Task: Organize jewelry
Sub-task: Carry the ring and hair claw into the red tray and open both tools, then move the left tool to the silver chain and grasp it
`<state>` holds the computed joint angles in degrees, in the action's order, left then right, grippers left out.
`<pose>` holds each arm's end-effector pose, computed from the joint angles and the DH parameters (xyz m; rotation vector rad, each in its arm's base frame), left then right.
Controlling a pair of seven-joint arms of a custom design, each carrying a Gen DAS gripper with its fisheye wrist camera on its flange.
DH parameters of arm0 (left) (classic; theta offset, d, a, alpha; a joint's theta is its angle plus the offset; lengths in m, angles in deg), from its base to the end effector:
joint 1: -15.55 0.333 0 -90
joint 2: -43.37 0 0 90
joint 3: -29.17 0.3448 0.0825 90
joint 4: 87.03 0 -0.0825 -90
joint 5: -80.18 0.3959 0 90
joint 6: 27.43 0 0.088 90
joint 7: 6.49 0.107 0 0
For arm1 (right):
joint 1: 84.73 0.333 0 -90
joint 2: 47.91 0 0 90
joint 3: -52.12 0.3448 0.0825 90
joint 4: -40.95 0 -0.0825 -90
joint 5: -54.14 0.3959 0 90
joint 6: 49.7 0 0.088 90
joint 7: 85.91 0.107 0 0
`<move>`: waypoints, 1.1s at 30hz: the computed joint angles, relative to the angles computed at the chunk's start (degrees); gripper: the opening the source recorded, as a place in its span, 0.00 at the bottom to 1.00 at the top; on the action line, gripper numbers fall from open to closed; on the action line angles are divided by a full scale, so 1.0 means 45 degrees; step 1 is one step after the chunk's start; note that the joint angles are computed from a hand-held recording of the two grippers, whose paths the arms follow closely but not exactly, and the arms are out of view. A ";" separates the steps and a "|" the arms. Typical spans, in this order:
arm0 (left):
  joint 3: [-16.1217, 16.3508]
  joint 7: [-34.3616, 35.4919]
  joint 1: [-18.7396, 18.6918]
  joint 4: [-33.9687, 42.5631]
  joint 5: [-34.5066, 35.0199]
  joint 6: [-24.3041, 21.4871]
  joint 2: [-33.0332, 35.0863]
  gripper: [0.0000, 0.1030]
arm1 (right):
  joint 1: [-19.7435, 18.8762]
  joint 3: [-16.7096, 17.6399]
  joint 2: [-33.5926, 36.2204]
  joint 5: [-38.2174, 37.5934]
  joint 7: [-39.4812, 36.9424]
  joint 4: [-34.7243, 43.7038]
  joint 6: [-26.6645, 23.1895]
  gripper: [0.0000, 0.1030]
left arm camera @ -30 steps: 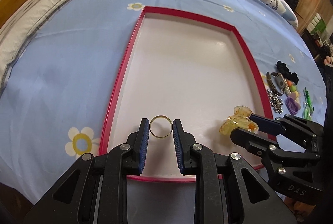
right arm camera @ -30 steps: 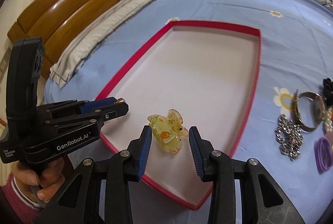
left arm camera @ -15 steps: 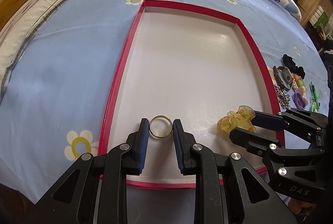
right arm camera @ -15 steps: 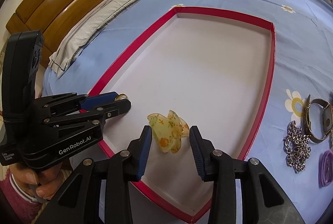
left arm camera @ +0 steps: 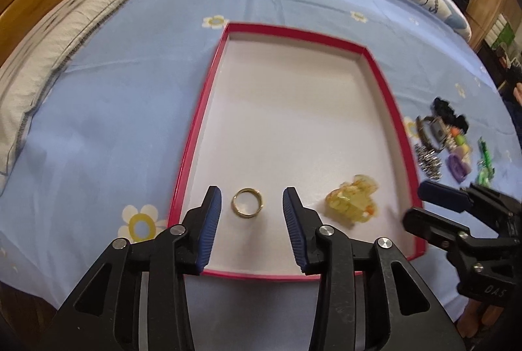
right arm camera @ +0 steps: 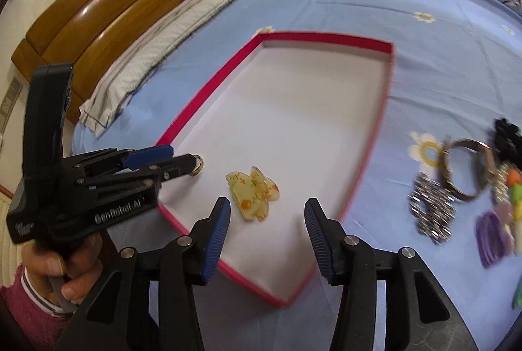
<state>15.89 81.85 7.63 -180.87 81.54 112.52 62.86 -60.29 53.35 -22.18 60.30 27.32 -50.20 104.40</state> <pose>0.6736 -0.2377 0.4988 -1.6691 2.3218 -0.6178 0.6779 0.3188 0.4703 -1.7272 1.8042 -0.1919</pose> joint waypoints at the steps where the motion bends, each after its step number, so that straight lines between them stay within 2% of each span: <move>1: -0.0038 0.0007 0.0020 -0.0034 -0.0086 0.0031 -0.0077 0.37 | 0.0094 -0.0145 -0.0412 -0.0079 0.0249 -0.0596 0.0376 0.48; 6: -0.0294 0.0327 0.0030 -0.0336 -0.0683 0.0209 -0.0543 0.39 | 0.0441 -0.0740 -0.1956 -0.0929 0.1885 -0.2776 0.1440 0.48; 10: -0.0488 0.0723 -0.0155 -0.0414 -0.1041 0.0214 -0.0740 0.42 | 0.0584 -0.1188 -0.3081 -0.2315 0.3780 -0.4293 0.1963 0.48; 17: -0.0721 0.1287 -0.0578 -0.0311 -0.1472 -0.0036 -0.0777 0.42 | 0.0148 -0.1336 -0.4636 -0.5073 0.7126 -0.6245 0.2289 0.49; 25: -0.0929 0.1673 -0.1167 0.0017 -0.1512 -0.0340 -0.0480 0.42 | -0.1175 -0.0596 -0.6347 -0.7908 1.0302 -0.8036 0.1937 0.49; 33: -0.1062 0.1743 -0.1635 0.0617 -0.1362 -0.0833 0.0085 0.42 | -0.2795 0.0579 -0.7107 -0.8698 1.1531 -0.8897 0.1754 0.49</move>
